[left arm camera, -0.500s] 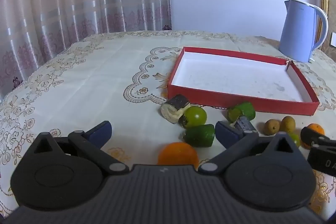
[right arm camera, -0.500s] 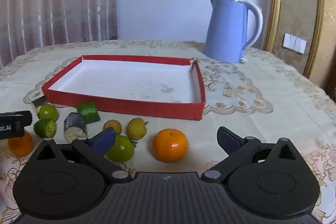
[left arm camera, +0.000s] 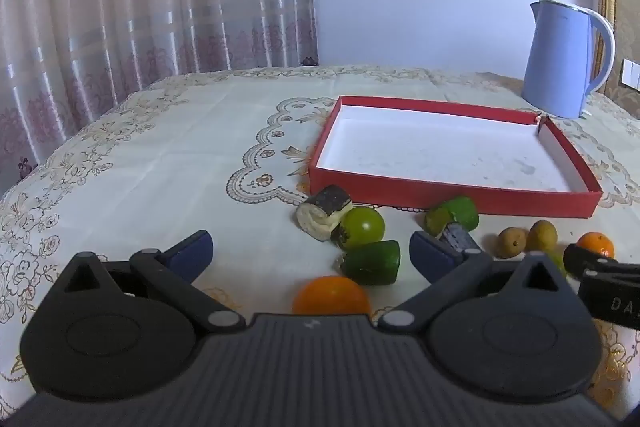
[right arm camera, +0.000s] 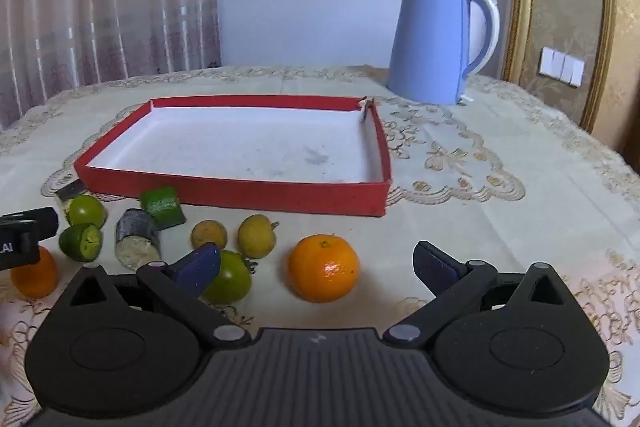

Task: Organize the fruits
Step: 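Move the right gripper to the large orange and close on it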

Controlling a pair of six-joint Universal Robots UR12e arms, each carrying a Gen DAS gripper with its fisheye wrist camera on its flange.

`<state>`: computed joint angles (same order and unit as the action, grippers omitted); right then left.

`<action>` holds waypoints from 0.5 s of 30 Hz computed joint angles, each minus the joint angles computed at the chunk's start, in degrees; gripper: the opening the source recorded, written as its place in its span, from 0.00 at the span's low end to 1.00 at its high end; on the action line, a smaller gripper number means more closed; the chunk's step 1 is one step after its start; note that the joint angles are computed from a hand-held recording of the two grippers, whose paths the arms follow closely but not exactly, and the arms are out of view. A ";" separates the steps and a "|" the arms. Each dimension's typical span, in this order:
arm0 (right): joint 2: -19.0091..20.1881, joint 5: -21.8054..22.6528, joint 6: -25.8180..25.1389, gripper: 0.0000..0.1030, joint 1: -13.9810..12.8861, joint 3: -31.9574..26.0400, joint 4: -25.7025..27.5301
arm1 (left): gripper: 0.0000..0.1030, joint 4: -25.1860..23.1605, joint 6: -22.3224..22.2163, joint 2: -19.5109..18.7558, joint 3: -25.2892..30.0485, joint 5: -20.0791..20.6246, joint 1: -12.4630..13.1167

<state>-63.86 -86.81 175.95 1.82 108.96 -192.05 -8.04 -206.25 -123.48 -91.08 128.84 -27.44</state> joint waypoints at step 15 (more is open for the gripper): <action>0.01 1.06 -0.25 1.00 -0.33 0.15 -0.58 | 1.00 1.97 -1.21 0.28 -1.00 -2.36 0.50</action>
